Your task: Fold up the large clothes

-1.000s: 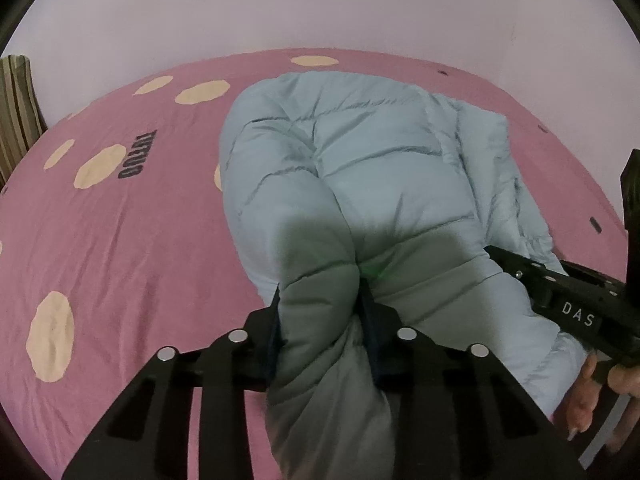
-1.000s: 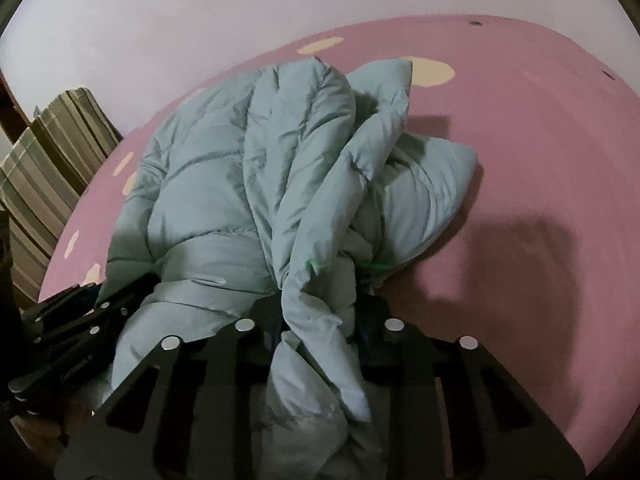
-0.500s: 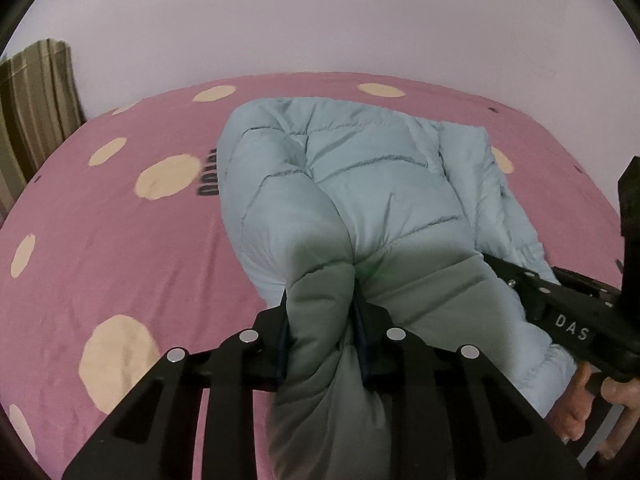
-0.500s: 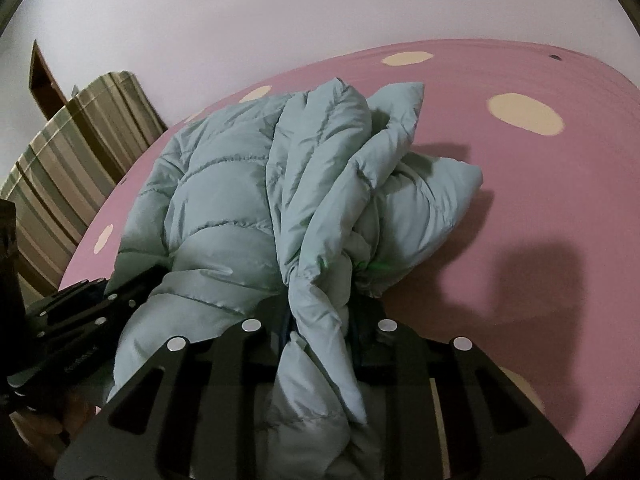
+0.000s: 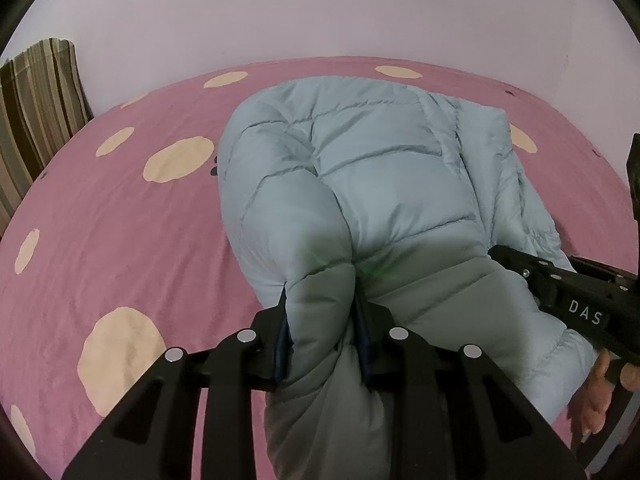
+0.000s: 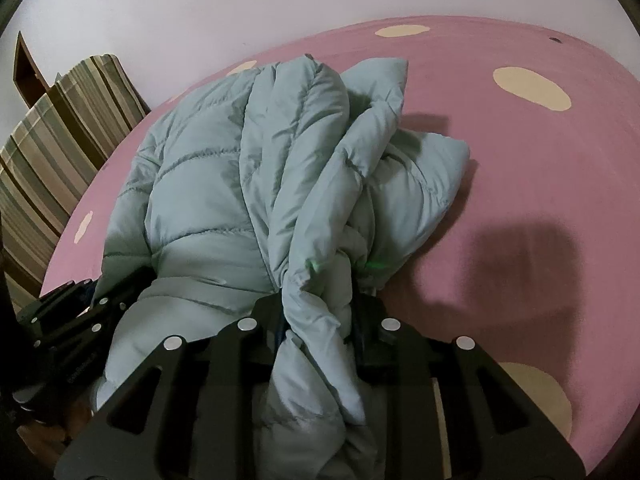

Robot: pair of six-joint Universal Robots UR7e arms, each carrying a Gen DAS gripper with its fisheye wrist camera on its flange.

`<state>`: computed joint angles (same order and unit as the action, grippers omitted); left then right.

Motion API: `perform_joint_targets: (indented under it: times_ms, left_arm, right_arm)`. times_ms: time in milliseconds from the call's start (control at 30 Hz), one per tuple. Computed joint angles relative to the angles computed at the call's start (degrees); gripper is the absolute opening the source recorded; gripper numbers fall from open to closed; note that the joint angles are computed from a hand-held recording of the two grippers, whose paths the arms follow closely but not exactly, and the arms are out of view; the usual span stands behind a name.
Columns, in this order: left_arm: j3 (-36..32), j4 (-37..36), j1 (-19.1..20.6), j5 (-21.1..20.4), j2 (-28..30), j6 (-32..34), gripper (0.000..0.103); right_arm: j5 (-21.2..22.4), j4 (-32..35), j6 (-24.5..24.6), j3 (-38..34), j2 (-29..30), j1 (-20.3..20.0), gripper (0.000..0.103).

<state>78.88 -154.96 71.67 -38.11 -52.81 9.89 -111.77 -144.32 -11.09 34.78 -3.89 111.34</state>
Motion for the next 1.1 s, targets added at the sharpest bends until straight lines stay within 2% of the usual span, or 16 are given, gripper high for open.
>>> perform_joint_targets:
  times_ms: [633, 1100]
  left_arm:
    - [-0.46, 0.55, -0.04, 0.68, 0.09, -2.55, 0.032]
    - [-0.4, 1.12, -0.18, 2.33, 0.29, -6.35, 0.039]
  right_arm:
    - [-3.8, 0.41, 1.22, -2.91, 1.98, 1.22, 0.038]
    - [-5.76, -3.69, 0.51, 0.58, 0.88, 1.44, 0.045]
